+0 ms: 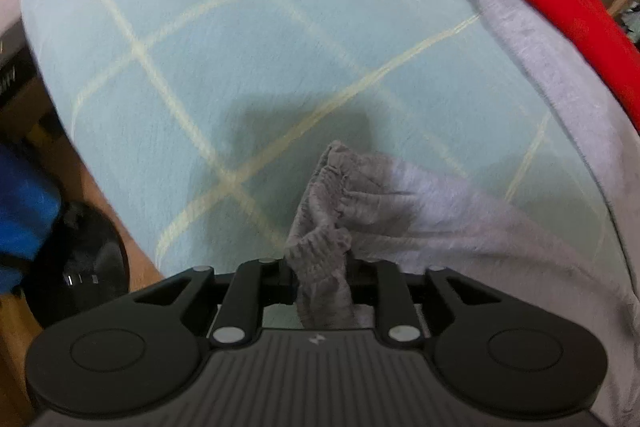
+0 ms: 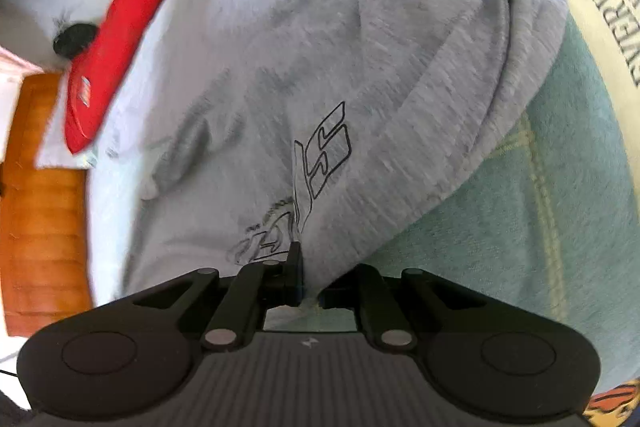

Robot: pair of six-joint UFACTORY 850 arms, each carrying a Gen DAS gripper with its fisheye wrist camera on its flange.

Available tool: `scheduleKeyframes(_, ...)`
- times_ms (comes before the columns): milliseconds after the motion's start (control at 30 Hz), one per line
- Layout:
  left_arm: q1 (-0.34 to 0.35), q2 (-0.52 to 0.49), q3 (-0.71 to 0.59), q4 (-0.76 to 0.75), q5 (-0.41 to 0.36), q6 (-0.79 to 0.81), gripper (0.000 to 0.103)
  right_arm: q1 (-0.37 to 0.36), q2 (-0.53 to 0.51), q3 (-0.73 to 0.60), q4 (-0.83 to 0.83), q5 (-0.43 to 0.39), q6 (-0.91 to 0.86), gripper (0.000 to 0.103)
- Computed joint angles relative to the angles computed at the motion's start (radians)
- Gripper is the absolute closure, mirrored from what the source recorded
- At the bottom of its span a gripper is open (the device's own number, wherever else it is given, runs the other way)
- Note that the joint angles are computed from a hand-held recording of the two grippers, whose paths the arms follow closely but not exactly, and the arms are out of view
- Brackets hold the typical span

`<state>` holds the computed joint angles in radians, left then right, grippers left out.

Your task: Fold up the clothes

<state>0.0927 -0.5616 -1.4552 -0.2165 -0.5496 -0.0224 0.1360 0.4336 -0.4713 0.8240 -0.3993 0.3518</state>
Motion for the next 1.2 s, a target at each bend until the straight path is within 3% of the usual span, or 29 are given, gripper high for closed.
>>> scheduleKeyframes(100, -0.006, -0.002, -0.004, 0.034, 0.006, -0.035, 0.078, -0.003, -0.098, -0.074, -0.118, -0.035, 0.089, 0.084)
scheduleKeyframes(200, -0.016, 0.028, 0.0, 0.157, 0.002, -0.088, 0.063, 0.033, -0.08, -0.129, -0.428, -0.111, 0.353, 0.073)
scheduleKeyframes(300, -0.032, 0.058, 0.004, 0.311, 0.012, -0.178, 0.062, 0.075, -0.066, -0.19, -0.741, -0.238, 0.555, 0.071)
scheduleKeyframes(367, -0.036, 0.083, 0.012, 0.275, 0.07, -0.114, 0.063, 0.087, -0.062, -0.218, -0.871, -0.25, 0.581, 0.07)
scheduleKeyframes(433, -0.054, 0.081, 0.0, 0.09, 0.094, 0.084, 0.062, 0.075, -0.102, -0.258, -0.833, -0.176, 0.44, 0.067)
scheduleKeyframes(500, -0.078, 0.054, -0.046, -0.12, 0.039, 0.293, 0.06, 0.065, -0.175, -0.3, -0.688, -0.09, 0.231, 0.064)
scheduleKeyframes(600, -0.107, -0.041, -0.146, -0.421, -0.194, 0.607, 0.06, 0.086, -0.342, -0.389, -0.46, -0.025, -0.083, 0.063)
scheduleKeyframes(667, -0.143, -0.105, -0.202, -0.498, -0.326, 0.726, 0.06, 0.093, -0.439, -0.446, -0.337, -0.025, -0.278, 0.063)
scheduleKeyframes(767, -0.196, -0.177, -0.263, -0.512, -0.416, 0.818, 0.06, 0.102, -0.524, -0.503, -0.329, -0.011, -0.367, 0.063)
scheduleKeyframes(867, -0.224, -0.226, -0.305, -0.552, -0.408, 0.852, 0.06, 0.096, -0.563, -0.541, -0.314, 0.036, -0.419, 0.063)
scheduleKeyframes(1067, -0.25, -0.291, -0.373, -0.639, -0.284, 0.797, 0.06, 0.076, -0.618, -0.574, -0.271, 0.164, -0.402, 0.063)
scheduleKeyframes(1133, -0.254, -0.284, -0.379, -0.672, -0.297, 0.831, 0.06, 0.07, -0.605, -0.566, -0.179, 0.171, -0.446, 0.061)
scheduleKeyframes(1200, -0.255, -0.269, -0.377, -0.723, -0.309, 0.912, 0.055, 0.086, -0.573, -0.538, -0.24, 0.229, -0.404, 0.054)
